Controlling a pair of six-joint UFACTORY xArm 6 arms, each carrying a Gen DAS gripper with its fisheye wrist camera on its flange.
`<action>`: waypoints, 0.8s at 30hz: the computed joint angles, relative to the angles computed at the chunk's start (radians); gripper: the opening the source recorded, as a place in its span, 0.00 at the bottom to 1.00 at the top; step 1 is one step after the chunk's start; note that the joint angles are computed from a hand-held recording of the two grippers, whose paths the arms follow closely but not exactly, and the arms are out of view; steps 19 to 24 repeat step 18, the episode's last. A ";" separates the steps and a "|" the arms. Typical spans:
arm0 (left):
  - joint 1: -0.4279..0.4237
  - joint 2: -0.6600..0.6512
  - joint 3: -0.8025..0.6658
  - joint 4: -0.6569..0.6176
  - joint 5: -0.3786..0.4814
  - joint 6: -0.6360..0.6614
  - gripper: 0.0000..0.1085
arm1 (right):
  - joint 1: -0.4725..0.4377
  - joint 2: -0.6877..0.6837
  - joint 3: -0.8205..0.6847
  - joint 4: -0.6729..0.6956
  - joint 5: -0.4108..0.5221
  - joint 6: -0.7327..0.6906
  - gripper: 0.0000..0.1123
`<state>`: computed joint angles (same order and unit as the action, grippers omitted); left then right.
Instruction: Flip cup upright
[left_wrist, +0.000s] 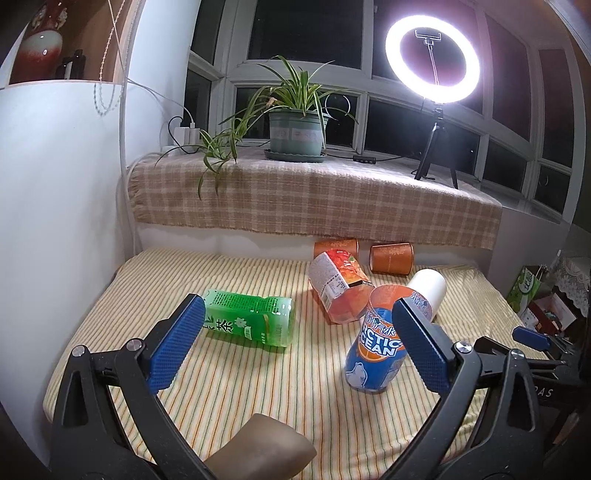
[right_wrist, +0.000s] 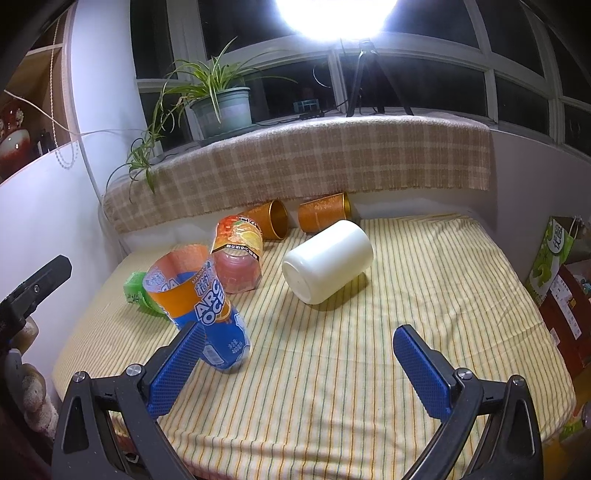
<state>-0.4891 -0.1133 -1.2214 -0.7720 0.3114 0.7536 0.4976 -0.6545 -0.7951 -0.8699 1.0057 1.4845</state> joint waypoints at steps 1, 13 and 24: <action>0.000 0.000 0.000 0.001 0.001 -0.001 0.95 | -0.003 0.000 0.001 0.002 -0.002 -0.001 0.91; 0.009 0.006 0.000 -0.004 -0.003 0.018 0.95 | -0.026 0.010 0.006 0.028 -0.027 -0.017 0.91; 0.007 0.008 0.000 -0.017 -0.016 0.046 0.95 | -0.033 0.022 0.004 0.035 -0.038 -0.023 0.91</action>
